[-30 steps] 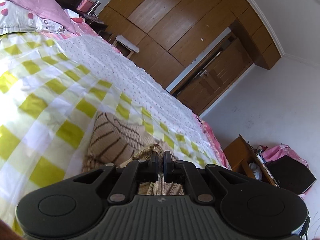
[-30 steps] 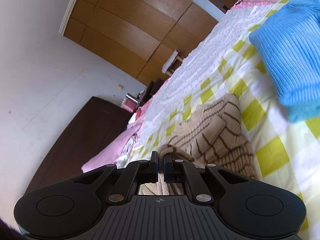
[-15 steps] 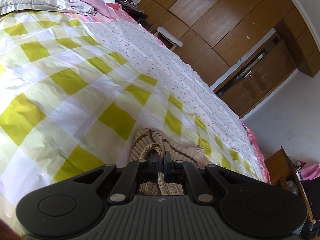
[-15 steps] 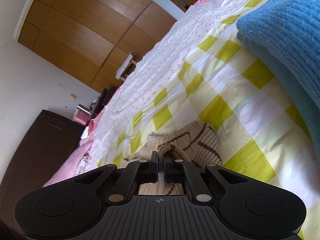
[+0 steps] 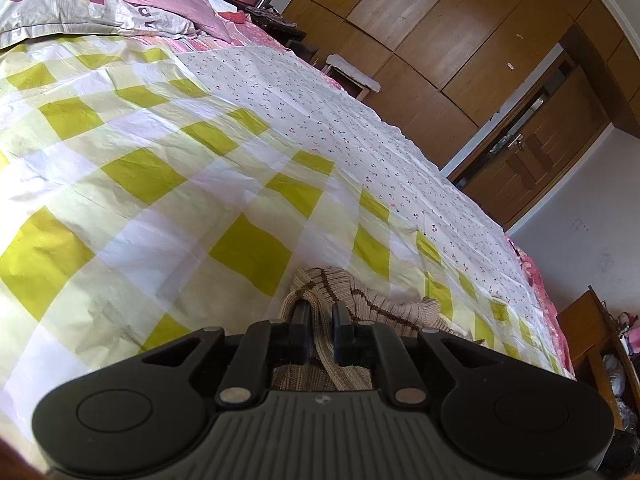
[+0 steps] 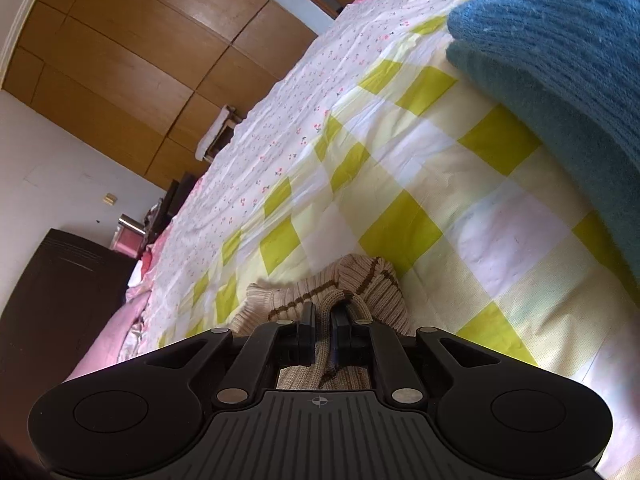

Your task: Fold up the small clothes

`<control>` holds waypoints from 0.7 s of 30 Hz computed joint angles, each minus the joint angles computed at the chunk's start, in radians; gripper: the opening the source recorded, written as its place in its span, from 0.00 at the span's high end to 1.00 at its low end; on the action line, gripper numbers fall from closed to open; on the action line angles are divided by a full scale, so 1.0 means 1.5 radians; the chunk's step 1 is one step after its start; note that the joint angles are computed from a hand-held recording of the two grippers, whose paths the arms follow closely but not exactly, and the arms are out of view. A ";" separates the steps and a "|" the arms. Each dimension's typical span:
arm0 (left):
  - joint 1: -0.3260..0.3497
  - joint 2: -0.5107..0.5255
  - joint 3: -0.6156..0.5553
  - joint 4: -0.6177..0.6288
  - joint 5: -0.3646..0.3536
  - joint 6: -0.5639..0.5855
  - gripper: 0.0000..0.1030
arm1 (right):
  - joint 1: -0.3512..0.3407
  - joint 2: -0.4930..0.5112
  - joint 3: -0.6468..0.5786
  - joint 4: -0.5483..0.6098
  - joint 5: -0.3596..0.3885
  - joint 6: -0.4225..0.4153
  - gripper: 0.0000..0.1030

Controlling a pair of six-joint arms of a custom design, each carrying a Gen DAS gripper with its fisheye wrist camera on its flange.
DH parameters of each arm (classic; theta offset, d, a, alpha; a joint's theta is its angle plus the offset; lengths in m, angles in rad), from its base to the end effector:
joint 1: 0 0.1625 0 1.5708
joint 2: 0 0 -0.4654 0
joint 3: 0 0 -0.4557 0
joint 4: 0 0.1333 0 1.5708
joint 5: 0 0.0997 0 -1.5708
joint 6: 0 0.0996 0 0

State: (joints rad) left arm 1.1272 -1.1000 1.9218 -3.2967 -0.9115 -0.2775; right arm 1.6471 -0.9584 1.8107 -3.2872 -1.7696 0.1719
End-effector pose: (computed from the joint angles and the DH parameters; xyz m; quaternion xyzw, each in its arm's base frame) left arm -0.1013 -0.6659 0.2732 -0.0703 0.8599 -0.4894 0.1267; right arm 0.1672 -0.6958 0.2127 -0.0847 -0.9006 0.4246 0.0379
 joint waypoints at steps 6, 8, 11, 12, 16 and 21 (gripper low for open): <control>-0.018 0.005 0.002 -0.047 0.066 0.028 0.62 | 0.008 0.000 0.001 -0.034 -0.014 -0.028 0.67; -0.024 0.000 0.007 -0.051 0.082 0.040 0.62 | 0.007 -0.004 0.007 -0.051 -0.002 -0.032 0.64; -0.039 -0.008 0.026 -0.066 0.089 0.079 0.61 | 0.015 -0.007 0.012 -0.056 -0.021 -0.073 0.64; -0.046 -0.010 0.034 -0.073 0.088 0.097 0.61 | 0.021 -0.006 0.012 -0.052 -0.039 -0.100 0.64; -0.068 0.007 0.046 -0.091 0.104 0.194 0.60 | 0.042 0.010 0.010 -0.048 -0.110 -0.203 0.65; -0.067 0.047 0.023 -0.070 0.158 0.232 0.60 | 0.052 0.030 0.003 -0.048 -0.162 -0.264 0.72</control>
State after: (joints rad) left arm 1.0270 -1.0297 1.9560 -3.4019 -0.6741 0.0707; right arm 1.7248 -0.9134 1.8157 -3.3587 -2.0122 -0.2242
